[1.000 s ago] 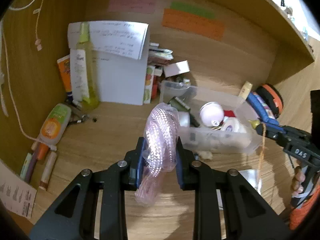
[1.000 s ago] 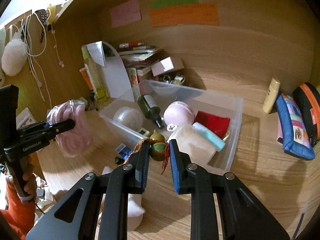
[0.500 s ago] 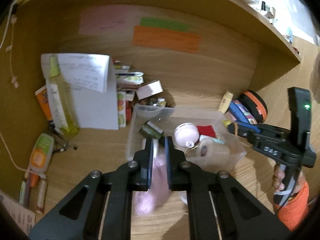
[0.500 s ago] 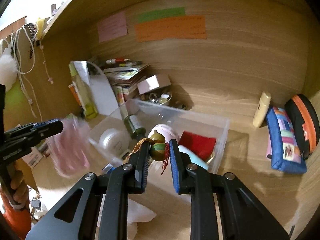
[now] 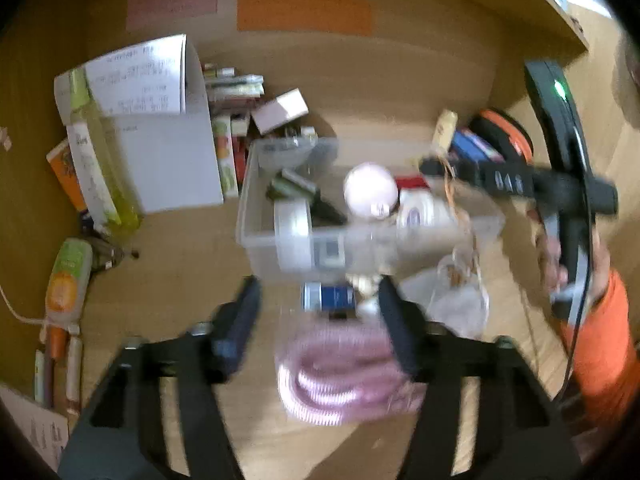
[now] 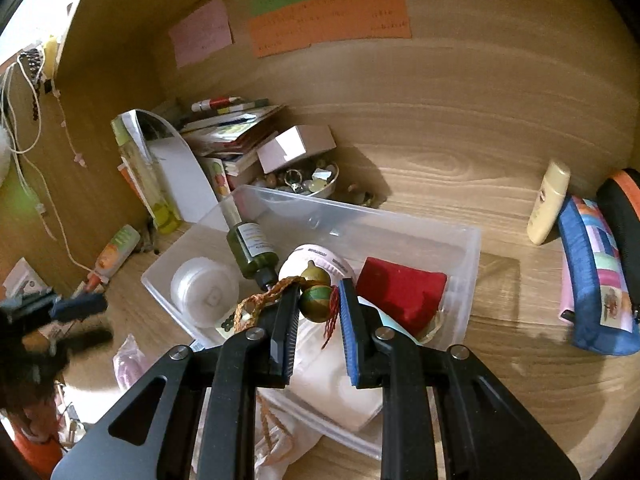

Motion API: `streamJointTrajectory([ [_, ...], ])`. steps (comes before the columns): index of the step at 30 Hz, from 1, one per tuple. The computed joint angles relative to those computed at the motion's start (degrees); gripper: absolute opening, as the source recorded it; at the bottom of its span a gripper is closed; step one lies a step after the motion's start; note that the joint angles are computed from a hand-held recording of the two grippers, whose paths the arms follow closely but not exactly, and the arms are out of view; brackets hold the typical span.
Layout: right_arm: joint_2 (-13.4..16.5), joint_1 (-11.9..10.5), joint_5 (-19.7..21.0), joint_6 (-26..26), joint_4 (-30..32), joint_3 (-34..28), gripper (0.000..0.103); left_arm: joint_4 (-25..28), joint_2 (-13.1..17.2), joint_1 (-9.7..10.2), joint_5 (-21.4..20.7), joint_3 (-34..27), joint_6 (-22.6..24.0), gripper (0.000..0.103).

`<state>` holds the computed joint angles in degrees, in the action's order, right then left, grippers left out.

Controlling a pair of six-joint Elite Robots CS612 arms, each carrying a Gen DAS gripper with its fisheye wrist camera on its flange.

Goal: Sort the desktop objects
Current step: 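Lift the pink rope bag with left tool while right tool carries white bag toward bin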

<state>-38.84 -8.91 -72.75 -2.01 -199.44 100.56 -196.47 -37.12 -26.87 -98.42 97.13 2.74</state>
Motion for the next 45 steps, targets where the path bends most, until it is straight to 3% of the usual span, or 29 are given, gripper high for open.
streamJointTrajectory([
  [3,0.23,0.11,0.01,0.0,0.76,-0.44,0.017,0.69,0.31,0.49,-1.93,0.65,1.01,0.077],
  [6,0.37,0.14,0.5,0.42,1.44,-0.72,0.017,5.01,1.11,1.48,-7.35,-0.54,2.85,0.086],
  [9,0.27,0.22,0.93,0.38,1.75,-0.64,0.018,10.19,2.05,1.83,-8.87,-2.36,3.96,0.087],
  [12,0.11,0.53,0.38,-0.2,1.95,-0.52,0.018,15.35,3.02,2.79,-13.02,-4.9,1.07,0.09],
  [16,0.07,1.03,-1.25,-0.9,2.68,-0.86,0.018,17.67,4.06,3.31,-17.17,-6.79,0.08,0.09],
  [19,0.06,1.28,-1.66,-1.35,3.55,-1.11,0.018,15.88,4.07,3.1,-17.39,-6.32,0.26,0.079],
  [22,0.05,1.42,-1.8,-1.93,4.23,-1.29,0.018,12.73,3.51,2.52,-14.71,-4.7,0.25,0.063],
  [24,0.05,1.53,-2.16,-2.2,4.43,-1.35,0.018,12.2,3.1,2.56,-14.22,-4.21,-0.08,0.039],
  [27,0.08,1.62,-2.98,-2.38,4.84,-1.5,0.018,9.11,2.3,2.67,-14.04,-2.5,0.13,0.029],
  [39,-0.41,2.62,-9.9,-4.03,7.32,-2.05,0.019,0.64,0.47,0.66,-6.87,1.45,0.21,0.021],
  [45,-1.26,2.61,-12.09,-4.73,4.7,-0.26,0.04,-1.58,-0.15,0.33,-5.06,1.77,-1.06,0.019],
])
